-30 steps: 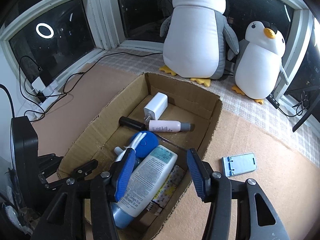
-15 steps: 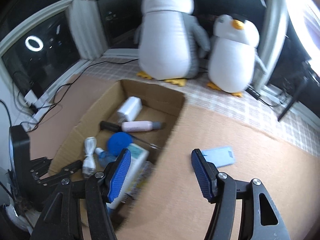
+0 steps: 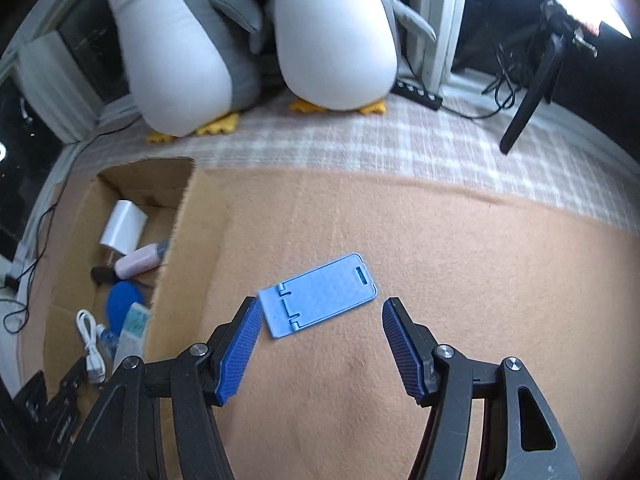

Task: Organize rigid objects
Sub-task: 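Move the right tool to the blue phone stand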

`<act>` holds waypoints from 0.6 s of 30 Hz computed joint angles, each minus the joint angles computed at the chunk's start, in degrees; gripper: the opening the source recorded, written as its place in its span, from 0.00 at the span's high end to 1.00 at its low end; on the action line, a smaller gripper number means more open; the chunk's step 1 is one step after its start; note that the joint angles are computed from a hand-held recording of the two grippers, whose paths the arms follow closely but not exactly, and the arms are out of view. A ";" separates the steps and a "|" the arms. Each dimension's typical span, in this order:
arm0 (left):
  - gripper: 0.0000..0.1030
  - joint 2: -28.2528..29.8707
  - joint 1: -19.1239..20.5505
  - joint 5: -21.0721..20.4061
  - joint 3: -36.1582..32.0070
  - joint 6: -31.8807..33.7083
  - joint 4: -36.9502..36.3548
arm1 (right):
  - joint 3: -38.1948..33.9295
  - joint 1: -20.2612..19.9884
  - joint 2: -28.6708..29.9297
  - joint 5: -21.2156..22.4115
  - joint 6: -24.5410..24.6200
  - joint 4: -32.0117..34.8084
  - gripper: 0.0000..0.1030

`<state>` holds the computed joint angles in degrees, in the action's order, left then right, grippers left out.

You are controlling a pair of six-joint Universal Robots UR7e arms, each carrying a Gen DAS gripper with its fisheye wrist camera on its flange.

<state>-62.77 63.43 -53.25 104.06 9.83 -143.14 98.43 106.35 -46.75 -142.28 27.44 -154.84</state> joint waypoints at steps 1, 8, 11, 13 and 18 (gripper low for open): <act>0.80 -0.05 0.05 -0.09 -0.04 0.03 0.05 | -0.83 -0.29 0.35 -0.19 1.35 1.42 0.43; 0.80 -0.30 0.55 -0.88 -0.21 0.25 0.14 | -4.06 -2.08 1.82 -0.43 7.54 5.69 0.43; 0.80 -0.31 0.65 -1.09 -0.23 0.28 0.10 | -4.92 -2.40 2.28 -1.43 8.60 7.76 0.43; 0.80 -0.31 0.68 -1.16 -0.27 0.27 0.15 | -5.20 -2.70 2.51 -1.53 8.26 7.76 0.43; 0.80 -0.31 0.69 -1.19 -0.26 0.24 0.14 | -6.32 -3.11 3.19 -1.95 8.13 9.13 0.43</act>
<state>-63.08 64.12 -54.44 103.80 10.07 -143.00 92.12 103.24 -43.56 -144.23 35.57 -145.71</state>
